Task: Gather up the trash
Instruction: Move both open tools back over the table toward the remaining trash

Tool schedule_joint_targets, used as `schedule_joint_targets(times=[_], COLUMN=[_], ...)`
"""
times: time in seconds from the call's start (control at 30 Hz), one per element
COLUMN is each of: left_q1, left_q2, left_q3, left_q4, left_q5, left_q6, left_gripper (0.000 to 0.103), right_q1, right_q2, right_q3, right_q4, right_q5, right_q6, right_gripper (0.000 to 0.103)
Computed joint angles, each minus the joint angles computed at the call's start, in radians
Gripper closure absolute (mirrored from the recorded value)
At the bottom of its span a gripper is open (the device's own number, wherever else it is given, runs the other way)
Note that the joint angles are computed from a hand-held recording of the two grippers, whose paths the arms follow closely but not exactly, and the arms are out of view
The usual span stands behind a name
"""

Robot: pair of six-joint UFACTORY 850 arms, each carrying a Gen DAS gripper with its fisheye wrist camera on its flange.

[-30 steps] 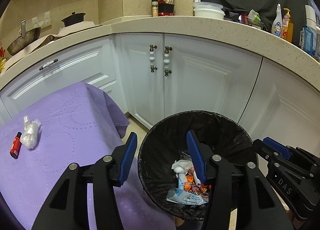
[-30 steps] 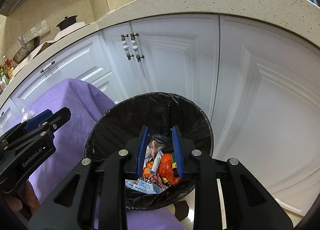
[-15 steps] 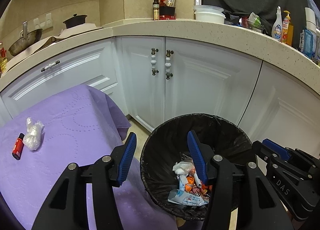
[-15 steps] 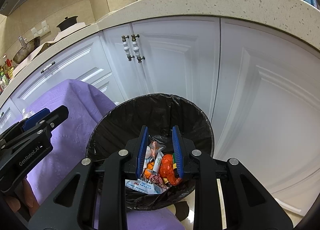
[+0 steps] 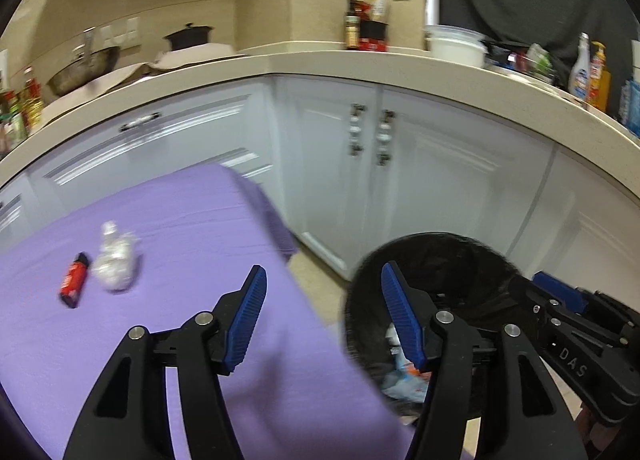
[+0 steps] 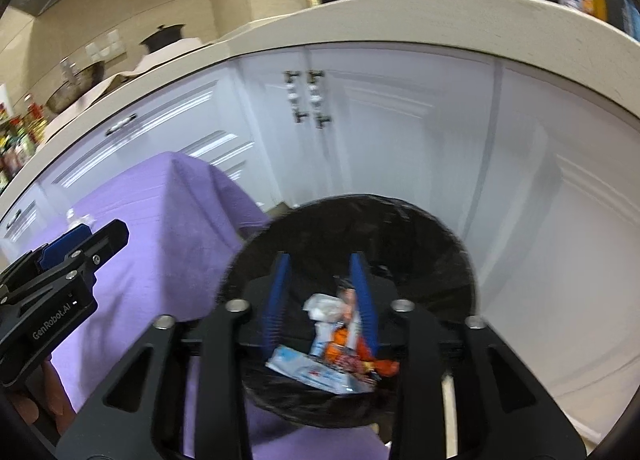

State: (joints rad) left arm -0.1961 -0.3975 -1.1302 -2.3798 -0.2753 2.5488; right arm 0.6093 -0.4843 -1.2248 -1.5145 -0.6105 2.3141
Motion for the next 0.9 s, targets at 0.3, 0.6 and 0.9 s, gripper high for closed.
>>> schedule_joint_targets(times=[0.3, 0.6, 0.9], left_q1=[0.141, 0.266, 0.348], left_q2=[-0.014, -0.041, -0.083], left_q3=[-0.029, -0.071, -0.123], left_q4=[-0.139, -0.307, -0.326], left_q5=[0.054, 0.084, 0.112], left_q6=[0.086, 0.190, 0.189], left_gripper=[0.044, 0.042, 0.042], right_q1=[0.037, 0.067, 0.083], right_q2=[-0.137, -0.343, -0.643], right_q3=[-0.231, -0.583, -1.094], right_q4=[0.041, 0.259, 0.718], right_q5=[0.084, 0.160, 0.091], right_q6=[-0.174, -0.517, -1.064], right_gripper=[0.067, 0.060, 0.051])
